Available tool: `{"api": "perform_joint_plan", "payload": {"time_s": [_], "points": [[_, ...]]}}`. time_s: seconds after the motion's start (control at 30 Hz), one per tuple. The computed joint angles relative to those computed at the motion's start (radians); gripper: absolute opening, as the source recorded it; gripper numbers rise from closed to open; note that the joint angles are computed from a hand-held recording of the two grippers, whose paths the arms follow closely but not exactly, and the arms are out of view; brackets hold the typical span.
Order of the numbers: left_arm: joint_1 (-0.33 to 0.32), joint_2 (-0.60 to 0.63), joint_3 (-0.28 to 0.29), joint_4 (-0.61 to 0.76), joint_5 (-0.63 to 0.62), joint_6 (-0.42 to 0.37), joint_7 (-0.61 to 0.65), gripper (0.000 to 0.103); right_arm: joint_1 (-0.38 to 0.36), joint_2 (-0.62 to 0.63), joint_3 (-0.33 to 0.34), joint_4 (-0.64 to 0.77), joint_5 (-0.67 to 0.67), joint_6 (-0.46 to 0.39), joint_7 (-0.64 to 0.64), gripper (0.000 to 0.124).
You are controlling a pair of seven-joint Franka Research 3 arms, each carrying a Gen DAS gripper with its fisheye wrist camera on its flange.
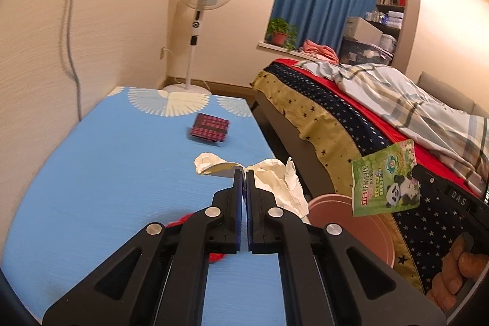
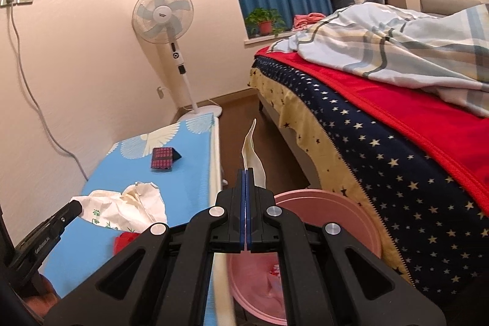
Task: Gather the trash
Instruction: 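Carry the tissue in the left tool and the packet in the right tool over the bin, then open the left tool over the bin while the right tool releases the packet into it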
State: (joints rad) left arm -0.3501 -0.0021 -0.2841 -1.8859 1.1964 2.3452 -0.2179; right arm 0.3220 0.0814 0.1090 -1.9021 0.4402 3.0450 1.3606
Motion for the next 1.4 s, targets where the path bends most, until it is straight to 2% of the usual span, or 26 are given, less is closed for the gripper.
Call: {"api": "perform_joint_plan", "payload": {"time_s": [0.13,0.33,0.67,0.8,1.13,1.27,1.4], "points": [[-0.013,0.046,0.000,0.045,0.000,0.014,0.030,0.002,0.014,0.002,-0.039,-0.007,-0.126,0.007,0.118,0.000],[-0.042,0.123,0.022,0.117,-0.019,0.055,0.093,0.002,0.003,0.011,-0.052,-0.001,-0.193,0.010,0.189,0.000],[-0.113,0.297,0.079,0.287,-0.115,0.141,0.299,0.002,0.000,0.045,-0.097,0.039,-0.333,-0.042,0.369,0.000],[-0.130,0.358,0.100,0.343,-0.189,0.180,0.385,0.002,0.000,0.064,-0.109,0.057,-0.376,-0.065,0.420,0.000],[-0.155,0.471,0.124,0.430,-0.403,0.247,0.594,0.002,-0.005,0.107,-0.116,0.101,-0.410,-0.126,0.487,0.000],[-0.154,0.471,0.137,0.404,-0.465,0.302,0.604,0.005,-0.012,0.120,-0.112,0.116,-0.392,-0.159,0.494,0.004],[-0.174,0.458,0.164,0.390,-0.456,0.306,0.582,0.013,-0.018,0.121,-0.102,0.114,-0.372,-0.168,0.482,0.005]]}}
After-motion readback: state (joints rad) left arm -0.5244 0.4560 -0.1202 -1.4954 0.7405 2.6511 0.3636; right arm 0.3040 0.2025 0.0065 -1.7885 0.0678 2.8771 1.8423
